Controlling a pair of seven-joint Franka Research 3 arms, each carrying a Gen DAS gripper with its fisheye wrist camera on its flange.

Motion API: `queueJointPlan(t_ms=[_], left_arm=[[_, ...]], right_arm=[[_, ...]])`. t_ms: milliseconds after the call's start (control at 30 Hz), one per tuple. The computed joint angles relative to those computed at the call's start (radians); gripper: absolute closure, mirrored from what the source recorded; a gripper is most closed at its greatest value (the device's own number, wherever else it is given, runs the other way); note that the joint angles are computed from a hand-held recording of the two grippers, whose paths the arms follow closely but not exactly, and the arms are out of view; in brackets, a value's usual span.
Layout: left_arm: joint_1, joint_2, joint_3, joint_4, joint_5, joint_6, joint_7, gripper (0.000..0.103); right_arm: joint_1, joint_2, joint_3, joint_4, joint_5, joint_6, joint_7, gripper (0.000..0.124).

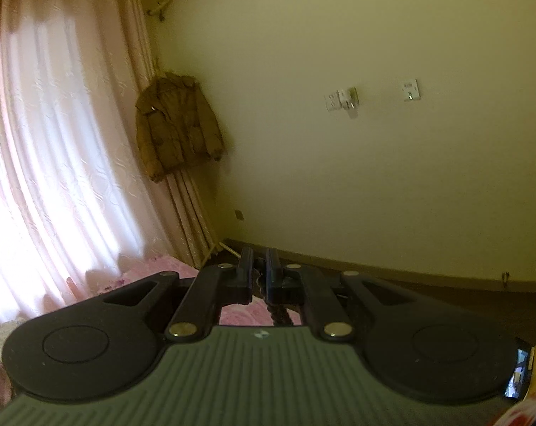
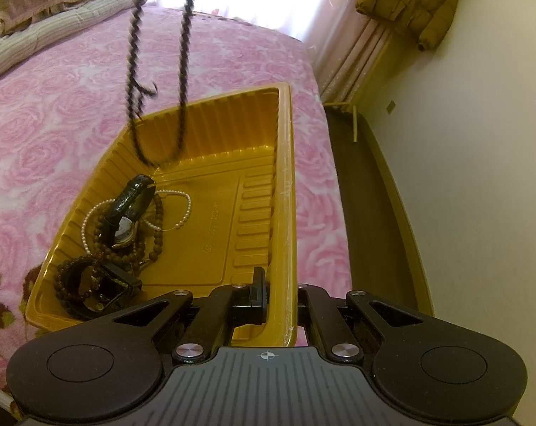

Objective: Organize jewelry
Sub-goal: 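Lower the necklace into the tray and open the left gripper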

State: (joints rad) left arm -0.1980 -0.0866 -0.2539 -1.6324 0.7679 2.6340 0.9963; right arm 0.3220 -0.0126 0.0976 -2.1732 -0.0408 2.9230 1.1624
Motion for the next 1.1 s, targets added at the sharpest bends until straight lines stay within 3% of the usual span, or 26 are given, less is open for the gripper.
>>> queueJointPlan(t_ms=[567,1100], left_arm=[[-0.079,0.195,0.035,0.068,-0.104,-0.046,0.085,0.097],[-0.075,0.220,0.045,-0.047,-0.241,-0.059,0.148,0.097]], right_arm=[[0.002,0.011,-0.003,0.012,0.001,-0.006,0.000,0.121],[0.002,0.014,-0.005,0.016,0.006,-0.012,-0.001,0.121]])
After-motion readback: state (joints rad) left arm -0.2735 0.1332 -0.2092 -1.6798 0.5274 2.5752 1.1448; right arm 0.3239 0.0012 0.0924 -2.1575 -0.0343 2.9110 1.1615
